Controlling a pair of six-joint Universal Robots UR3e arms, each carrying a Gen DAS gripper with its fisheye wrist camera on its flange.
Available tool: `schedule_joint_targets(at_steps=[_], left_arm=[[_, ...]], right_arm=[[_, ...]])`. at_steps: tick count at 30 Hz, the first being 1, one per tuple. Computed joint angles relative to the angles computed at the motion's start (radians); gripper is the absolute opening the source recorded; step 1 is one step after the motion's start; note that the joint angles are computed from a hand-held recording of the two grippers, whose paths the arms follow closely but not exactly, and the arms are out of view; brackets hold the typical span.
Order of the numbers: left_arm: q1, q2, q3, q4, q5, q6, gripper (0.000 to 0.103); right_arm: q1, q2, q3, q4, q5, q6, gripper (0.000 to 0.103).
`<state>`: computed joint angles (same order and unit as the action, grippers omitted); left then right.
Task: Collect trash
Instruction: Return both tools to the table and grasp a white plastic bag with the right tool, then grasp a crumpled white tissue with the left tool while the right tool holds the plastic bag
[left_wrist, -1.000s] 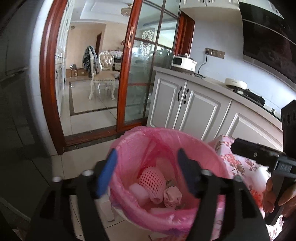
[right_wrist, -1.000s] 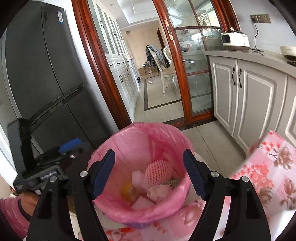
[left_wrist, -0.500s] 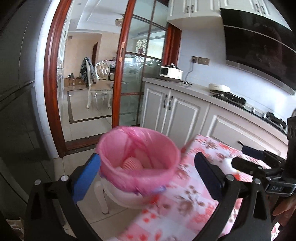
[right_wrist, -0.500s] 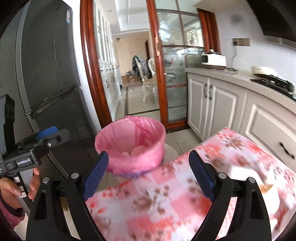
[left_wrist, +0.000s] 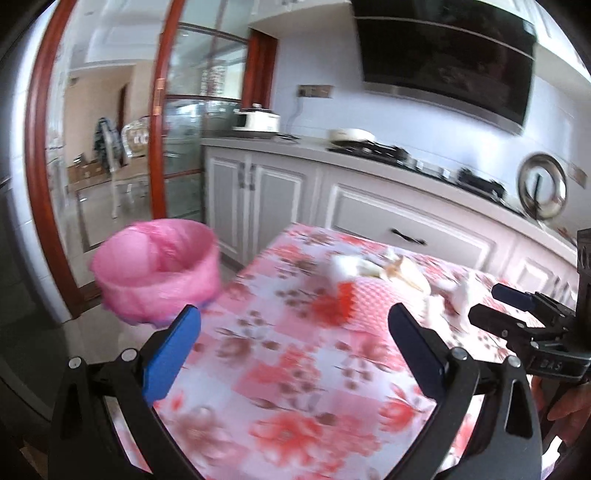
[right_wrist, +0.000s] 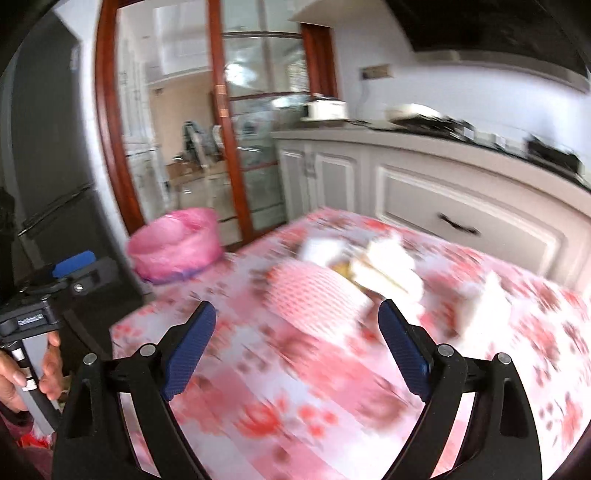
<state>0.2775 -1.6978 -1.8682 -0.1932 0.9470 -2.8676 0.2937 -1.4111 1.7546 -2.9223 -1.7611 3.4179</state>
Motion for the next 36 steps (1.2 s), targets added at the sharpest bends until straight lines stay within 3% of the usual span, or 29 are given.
schedule_joint_targets(at_steps=[8, 14, 24, 36], left_arm=[[-0.167, -0.033, -0.047, 0.041, 0.053, -0.007, 0.098], [-0.297, -0.144, 0.015, 0.092, 0.123, 0.011, 0.098], [-0.448, -0.372, 0.253, 0.077, 0.172, -0.021, 0.098], [-0.542, -0.618, 0.582, -0.052, 0.232, -0.014, 0.098]], right_arm=[[-0.132, -0.227, 0.359, -0.09, -0.008, 0.023, 0.085], [-0.279, -0.268, 0.465, -0.138, 0.063, 0.004, 0.085], [-0.471, -0.063, 0.325, -0.138, 0.173, -0.076, 0.085], [-0.542, 0.304, -0.111, 0.034, 0.259, -0.117, 0.085]])
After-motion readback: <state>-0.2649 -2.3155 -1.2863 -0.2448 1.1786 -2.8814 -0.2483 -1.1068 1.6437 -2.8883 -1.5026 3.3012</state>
